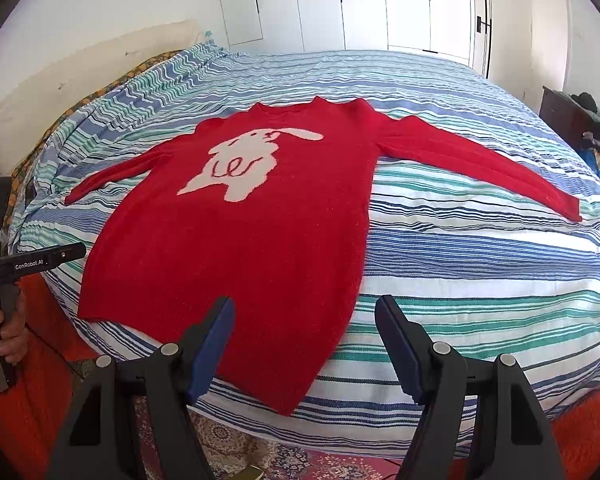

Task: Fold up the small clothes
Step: 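Open both tools and release the hem, leaving the sweater flat, then grasp a sleeve cuff with the right tool while the left tool rests at the sweater's side edge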

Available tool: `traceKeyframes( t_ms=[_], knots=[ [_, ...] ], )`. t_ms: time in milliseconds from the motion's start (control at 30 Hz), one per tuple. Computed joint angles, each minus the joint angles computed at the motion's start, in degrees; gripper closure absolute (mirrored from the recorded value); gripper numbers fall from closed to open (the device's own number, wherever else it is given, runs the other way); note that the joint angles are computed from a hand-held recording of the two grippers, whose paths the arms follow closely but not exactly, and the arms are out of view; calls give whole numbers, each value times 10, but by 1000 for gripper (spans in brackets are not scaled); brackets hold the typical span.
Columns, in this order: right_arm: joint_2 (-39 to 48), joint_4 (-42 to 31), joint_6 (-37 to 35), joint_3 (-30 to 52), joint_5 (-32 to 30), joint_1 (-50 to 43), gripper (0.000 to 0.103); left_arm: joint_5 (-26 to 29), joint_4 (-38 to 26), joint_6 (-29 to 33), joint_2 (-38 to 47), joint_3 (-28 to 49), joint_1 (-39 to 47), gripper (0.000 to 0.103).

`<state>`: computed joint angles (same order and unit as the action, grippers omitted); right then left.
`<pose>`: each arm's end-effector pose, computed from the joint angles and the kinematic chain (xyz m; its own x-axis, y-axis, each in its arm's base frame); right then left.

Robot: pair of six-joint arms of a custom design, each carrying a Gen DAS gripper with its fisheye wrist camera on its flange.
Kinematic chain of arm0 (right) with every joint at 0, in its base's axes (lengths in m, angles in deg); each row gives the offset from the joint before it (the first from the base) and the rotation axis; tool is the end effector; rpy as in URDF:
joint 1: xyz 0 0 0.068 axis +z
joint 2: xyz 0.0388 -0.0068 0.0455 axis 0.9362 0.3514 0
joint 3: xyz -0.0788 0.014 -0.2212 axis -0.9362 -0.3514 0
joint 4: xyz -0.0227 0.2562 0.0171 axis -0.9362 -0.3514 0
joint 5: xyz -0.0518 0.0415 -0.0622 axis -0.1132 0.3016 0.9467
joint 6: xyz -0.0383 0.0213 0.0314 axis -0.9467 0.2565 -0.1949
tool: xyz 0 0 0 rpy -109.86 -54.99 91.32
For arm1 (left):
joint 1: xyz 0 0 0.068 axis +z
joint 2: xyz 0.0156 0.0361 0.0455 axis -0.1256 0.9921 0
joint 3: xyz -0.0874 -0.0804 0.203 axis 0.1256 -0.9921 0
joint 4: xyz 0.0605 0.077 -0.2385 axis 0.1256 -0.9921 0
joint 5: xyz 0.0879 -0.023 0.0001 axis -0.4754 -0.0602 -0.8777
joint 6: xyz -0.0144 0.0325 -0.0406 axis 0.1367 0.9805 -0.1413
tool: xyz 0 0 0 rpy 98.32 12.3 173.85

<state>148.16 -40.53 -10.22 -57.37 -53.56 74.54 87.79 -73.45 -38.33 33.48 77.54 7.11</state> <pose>0.2277 0.0208 0.1202 -0.7382 0.0736 -0.6705 0.0043 0.9945 0.1045 0.3167 0.0714 0.1213 -0.8265 -0.0090 -0.5628 0.0620 0.9923 -0.1069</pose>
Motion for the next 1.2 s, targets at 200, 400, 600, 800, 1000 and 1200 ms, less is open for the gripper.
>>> traceKeyframes(
  t_ms=[200, 400, 600, 800, 1000, 1200],
  knots=[
    [-2, 0, 2, -2, 0, -4, 31, 3, 7, -7, -6, -1, 7, 18],
    [-22, 0, 15, -11, -19, -27, 31, -1, 11, -13, -5, 1, 9, 17],
    [-37, -7, 58, -2, -174, -203, 31, -11, 18, -25, 2, 9, 15, 17],
    [215, 6, 105, 204, -370, -484, 31, -12, 4, -37, 23, 28, 21, 17],
    [492, 26, 253, 461, -463, -602, 31, -31, 3, -36, 30, 30, 14, 17],
    [628, -91, 208, 676, -443, -591, 31, -56, -13, -45, 59, 52, 10, 17]
  ],
)
